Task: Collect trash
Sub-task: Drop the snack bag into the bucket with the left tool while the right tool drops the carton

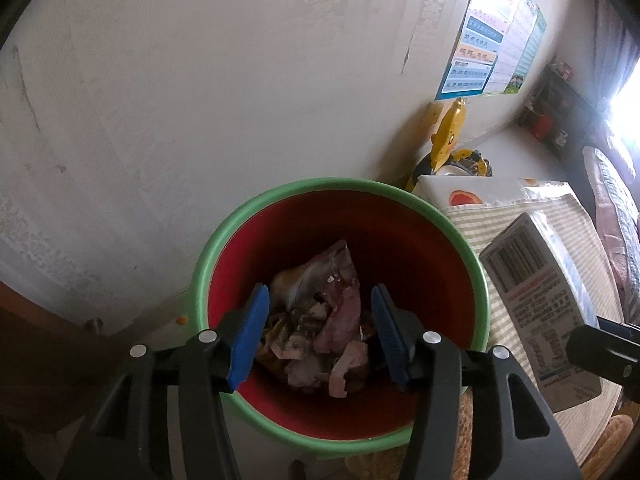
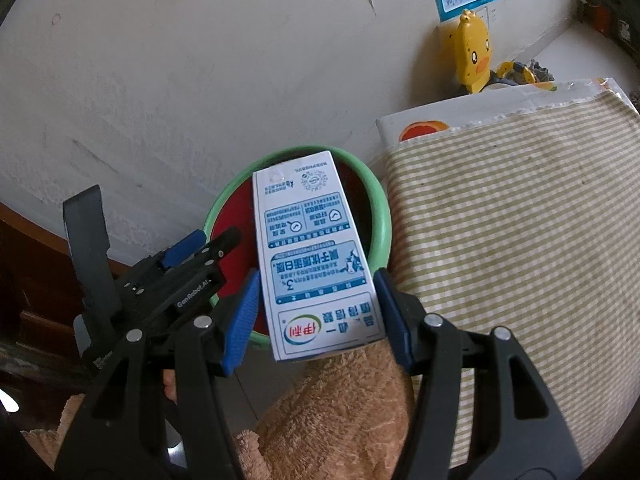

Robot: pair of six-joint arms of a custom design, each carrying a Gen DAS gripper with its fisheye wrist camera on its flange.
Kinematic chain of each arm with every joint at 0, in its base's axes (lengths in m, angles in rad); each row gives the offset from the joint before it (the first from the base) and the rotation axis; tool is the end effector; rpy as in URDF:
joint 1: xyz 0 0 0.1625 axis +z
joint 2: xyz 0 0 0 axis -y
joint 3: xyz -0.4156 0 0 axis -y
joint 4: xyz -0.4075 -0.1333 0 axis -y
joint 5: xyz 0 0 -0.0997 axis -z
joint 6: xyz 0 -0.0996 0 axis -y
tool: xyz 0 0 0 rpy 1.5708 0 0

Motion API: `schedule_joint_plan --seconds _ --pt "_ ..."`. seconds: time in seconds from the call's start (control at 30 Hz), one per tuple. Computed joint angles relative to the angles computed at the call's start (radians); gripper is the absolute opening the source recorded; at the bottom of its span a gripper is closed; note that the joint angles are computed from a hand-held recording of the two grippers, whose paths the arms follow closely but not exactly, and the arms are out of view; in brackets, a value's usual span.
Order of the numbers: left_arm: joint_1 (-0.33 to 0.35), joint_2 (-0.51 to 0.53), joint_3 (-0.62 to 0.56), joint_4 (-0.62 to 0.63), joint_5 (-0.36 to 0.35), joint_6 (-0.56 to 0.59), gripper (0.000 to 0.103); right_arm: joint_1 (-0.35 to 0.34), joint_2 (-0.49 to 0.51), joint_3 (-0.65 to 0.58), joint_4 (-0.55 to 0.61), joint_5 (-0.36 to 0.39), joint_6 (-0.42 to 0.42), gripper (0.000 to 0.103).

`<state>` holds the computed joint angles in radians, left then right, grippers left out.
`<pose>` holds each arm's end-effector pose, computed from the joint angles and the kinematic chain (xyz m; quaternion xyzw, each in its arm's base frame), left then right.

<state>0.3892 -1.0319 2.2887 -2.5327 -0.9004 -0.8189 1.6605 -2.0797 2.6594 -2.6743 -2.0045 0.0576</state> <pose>-0.3070 -0.3369 0.0280 0.2160 0.9101 -0.1989 0.2925 0.1153 -0.2607 0.2738 -0.0406 -0.9440 0.2675 0.1886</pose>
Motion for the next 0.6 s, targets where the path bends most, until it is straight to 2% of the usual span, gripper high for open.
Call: schedule_joint_plan --seconds 0.17,0.33,0.6 --pt "0.003 -0.015 0.003 0.011 0.005 -0.018 0.059 -0.020 0.041 -0.008 -0.011 0.009 -0.002 0.056" --pt "-0.012 -0.060 0.018 0.030 0.019 -0.066 0.061 -0.040 0.118 -0.026 -0.038 0.020 -0.003 0.055" --pt "-0.044 -0.126 0.032 0.060 0.043 -0.101 0.066 -0.011 0.232 -0.059 -0.092 -0.003 -0.002 0.056"
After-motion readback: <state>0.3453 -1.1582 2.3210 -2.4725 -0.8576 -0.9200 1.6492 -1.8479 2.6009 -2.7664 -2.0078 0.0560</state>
